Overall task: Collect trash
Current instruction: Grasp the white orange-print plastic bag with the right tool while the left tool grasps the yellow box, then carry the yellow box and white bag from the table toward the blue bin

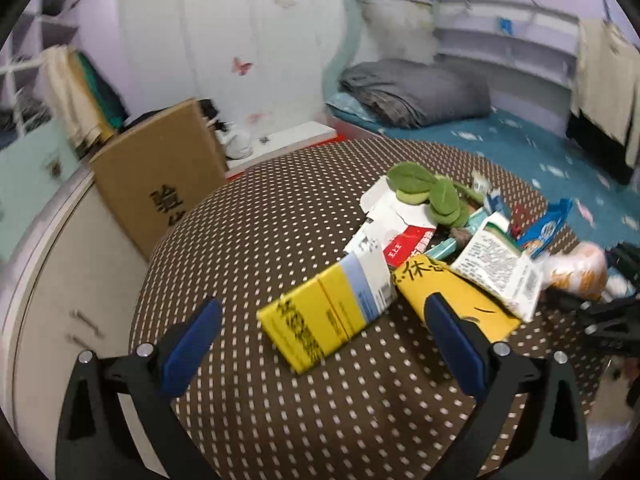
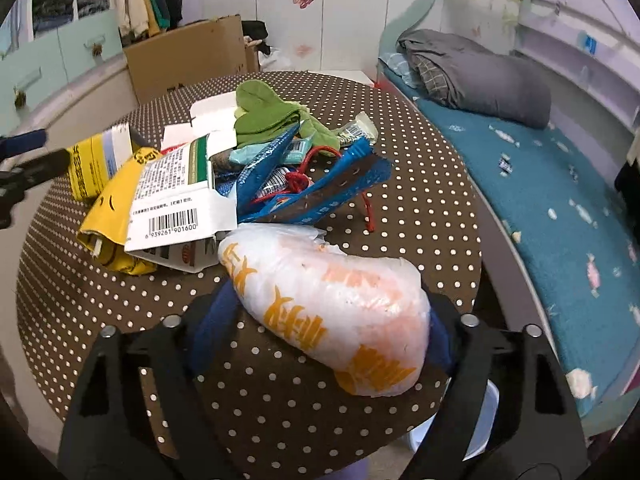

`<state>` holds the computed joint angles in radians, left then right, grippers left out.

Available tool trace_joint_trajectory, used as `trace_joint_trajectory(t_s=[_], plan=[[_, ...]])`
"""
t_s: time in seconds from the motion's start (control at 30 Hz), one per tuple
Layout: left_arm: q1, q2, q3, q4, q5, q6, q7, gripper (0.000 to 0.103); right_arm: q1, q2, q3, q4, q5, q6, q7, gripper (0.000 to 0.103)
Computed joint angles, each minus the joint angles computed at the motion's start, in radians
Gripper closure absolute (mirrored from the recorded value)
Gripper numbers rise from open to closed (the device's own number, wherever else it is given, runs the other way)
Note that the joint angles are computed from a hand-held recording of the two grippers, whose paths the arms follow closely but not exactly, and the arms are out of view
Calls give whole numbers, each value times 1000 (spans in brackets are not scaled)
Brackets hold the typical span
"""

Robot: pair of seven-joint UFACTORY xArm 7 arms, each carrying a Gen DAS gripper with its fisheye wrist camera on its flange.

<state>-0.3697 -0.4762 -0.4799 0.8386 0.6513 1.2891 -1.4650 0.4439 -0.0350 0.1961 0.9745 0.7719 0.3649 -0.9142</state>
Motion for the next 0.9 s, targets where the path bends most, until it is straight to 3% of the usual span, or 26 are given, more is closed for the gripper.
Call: trace_joint_trajectory(t_s=[0.27,0.43,0.47,0.5,0.53,0.7,0.9], plan=[[30,13,123,-61,-52,-146,159,4,-14,-26,-18,2,95,59,-9,34],[61,21,125,-85,-91,-183,161,4,-6,-52,-24,-17,106,44,-9,34],[67,17,124,-94,-92,-195,150,9,-3,-55,-27,-17,112,44,-11,34],[70,9,124,-104,-94,-211,142,30,-1,-58,-29,-17,119,47,-13,34],[74,10,122,-109,-103,-217,133,38,1,-61,-30,-18,122,48,-12,34],[83,-3,85,-115,-91,-191,58,54,10,-84,-41,-30,148,56,-31,34],[73,-40,34,-92,-81,-128,-22,62,18,-126,-66,-50,209,71,-75,34]])
